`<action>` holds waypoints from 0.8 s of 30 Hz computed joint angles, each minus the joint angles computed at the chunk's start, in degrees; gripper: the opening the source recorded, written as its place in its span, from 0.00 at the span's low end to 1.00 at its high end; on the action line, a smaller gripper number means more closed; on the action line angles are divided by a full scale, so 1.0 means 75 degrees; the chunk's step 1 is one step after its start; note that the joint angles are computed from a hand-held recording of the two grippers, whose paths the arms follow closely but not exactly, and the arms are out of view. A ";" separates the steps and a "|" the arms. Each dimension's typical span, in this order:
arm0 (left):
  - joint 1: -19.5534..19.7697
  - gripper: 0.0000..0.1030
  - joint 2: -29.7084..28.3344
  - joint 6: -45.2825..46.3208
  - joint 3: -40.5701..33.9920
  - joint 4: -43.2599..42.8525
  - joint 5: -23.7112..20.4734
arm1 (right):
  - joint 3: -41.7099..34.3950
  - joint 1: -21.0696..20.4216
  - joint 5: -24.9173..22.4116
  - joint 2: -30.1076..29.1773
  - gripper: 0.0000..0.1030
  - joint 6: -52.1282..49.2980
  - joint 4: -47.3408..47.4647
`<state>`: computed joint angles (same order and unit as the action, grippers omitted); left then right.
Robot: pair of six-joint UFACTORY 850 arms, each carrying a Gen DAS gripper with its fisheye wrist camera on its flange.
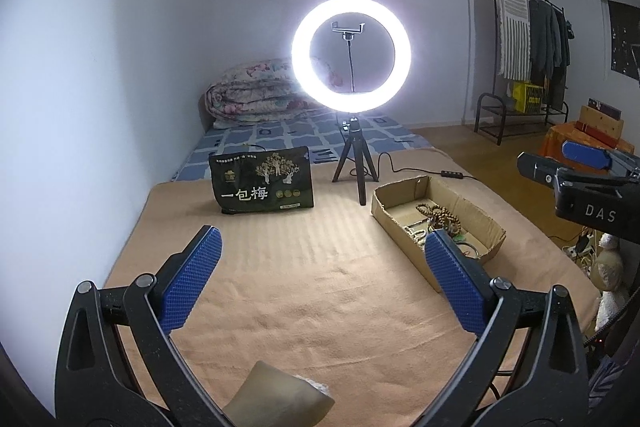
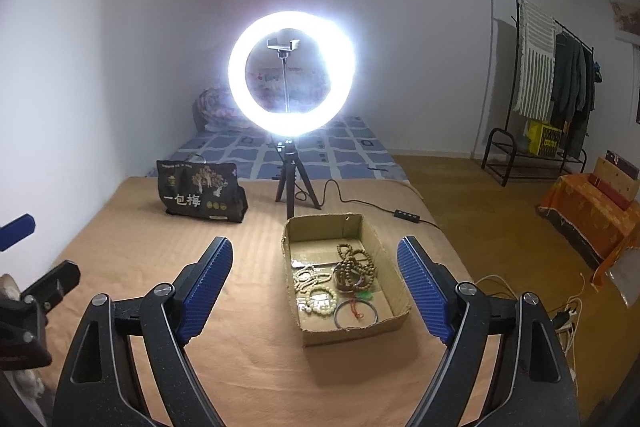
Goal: Organize jewelry
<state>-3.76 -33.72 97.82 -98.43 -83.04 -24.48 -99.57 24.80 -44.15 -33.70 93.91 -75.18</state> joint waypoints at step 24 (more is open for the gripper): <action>-0.0025 1.00 -0.0048 0.0098 -0.0008 -0.0066 0.0010 | 0.0045 -0.0003 -0.0121 -0.0005 0.82 0.0116 -0.0060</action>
